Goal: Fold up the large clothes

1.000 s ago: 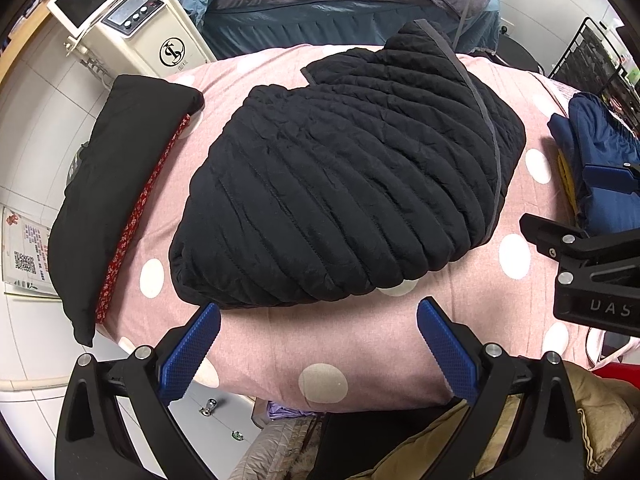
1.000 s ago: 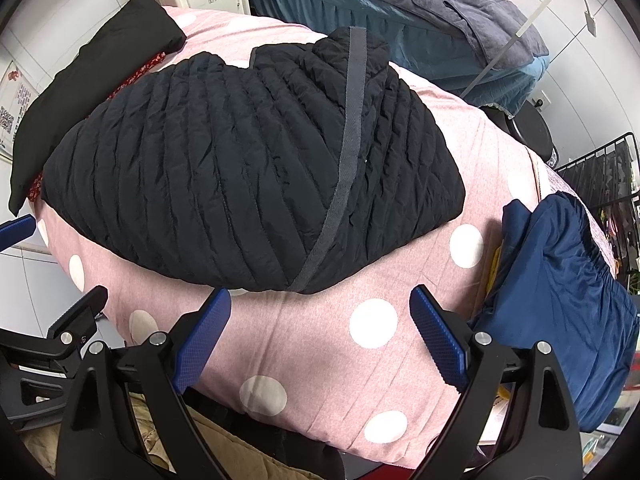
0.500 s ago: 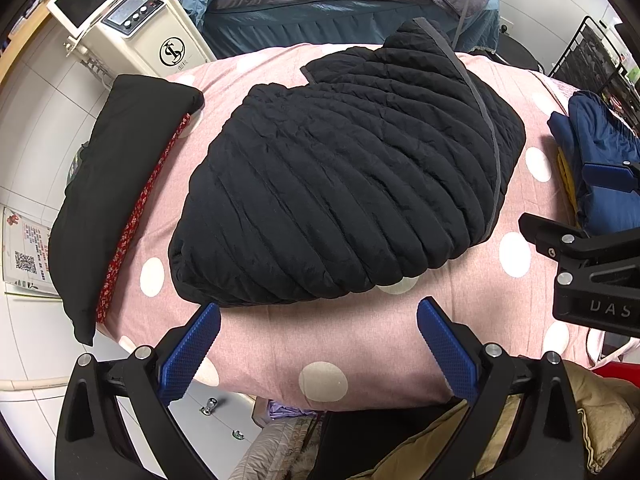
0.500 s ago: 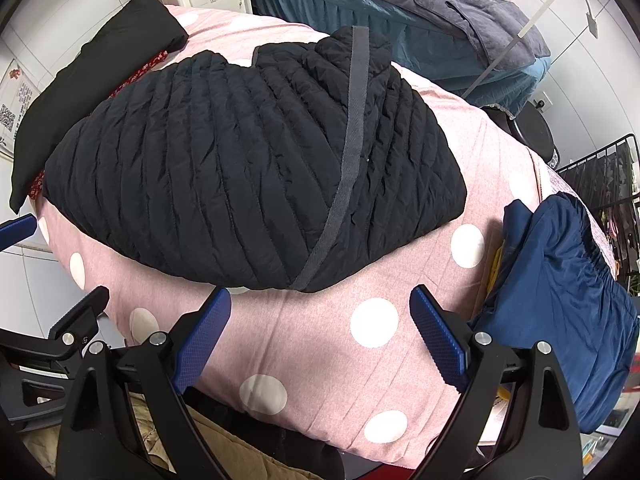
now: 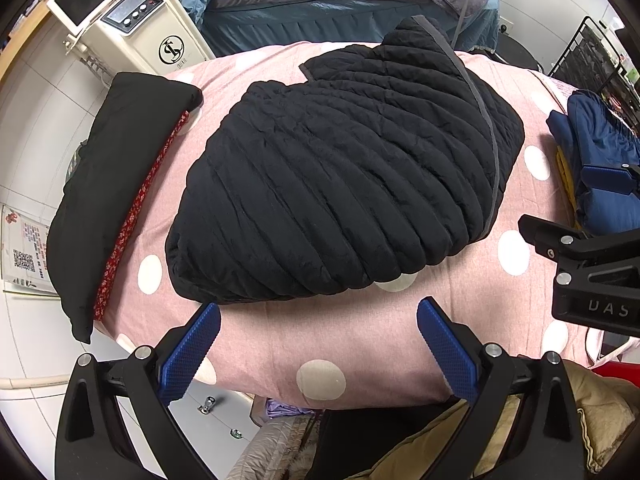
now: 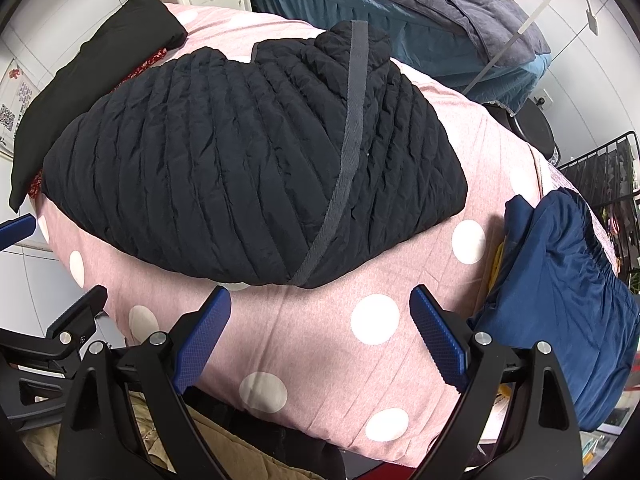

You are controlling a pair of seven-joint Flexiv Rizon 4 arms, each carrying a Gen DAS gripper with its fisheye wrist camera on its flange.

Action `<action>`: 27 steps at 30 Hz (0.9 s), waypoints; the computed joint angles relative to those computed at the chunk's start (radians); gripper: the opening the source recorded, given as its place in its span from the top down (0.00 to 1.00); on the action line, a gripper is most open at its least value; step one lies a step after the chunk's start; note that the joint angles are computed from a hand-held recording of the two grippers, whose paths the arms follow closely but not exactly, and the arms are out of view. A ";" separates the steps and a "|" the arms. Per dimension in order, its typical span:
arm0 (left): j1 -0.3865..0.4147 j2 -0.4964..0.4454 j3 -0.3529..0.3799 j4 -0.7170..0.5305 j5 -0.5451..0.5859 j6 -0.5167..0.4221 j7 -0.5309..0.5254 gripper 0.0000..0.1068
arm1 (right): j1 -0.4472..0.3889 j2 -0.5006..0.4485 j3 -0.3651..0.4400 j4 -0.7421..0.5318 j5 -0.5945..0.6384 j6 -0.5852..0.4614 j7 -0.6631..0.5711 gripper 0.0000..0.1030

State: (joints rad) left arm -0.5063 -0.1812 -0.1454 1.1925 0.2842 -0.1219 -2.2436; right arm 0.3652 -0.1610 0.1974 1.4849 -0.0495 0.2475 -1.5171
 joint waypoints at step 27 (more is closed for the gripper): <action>-0.001 0.011 -0.004 0.017 -0.004 0.012 -0.012 0.10 | -0.002 0.010 0.001 0.015 0.011 -0.003 -0.013 0.13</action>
State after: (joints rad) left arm -0.5073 -0.1703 -0.1491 1.2090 0.2799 -0.1099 -2.2561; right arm 0.3630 -0.1511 0.1983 1.4994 -0.0388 0.2443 -1.5296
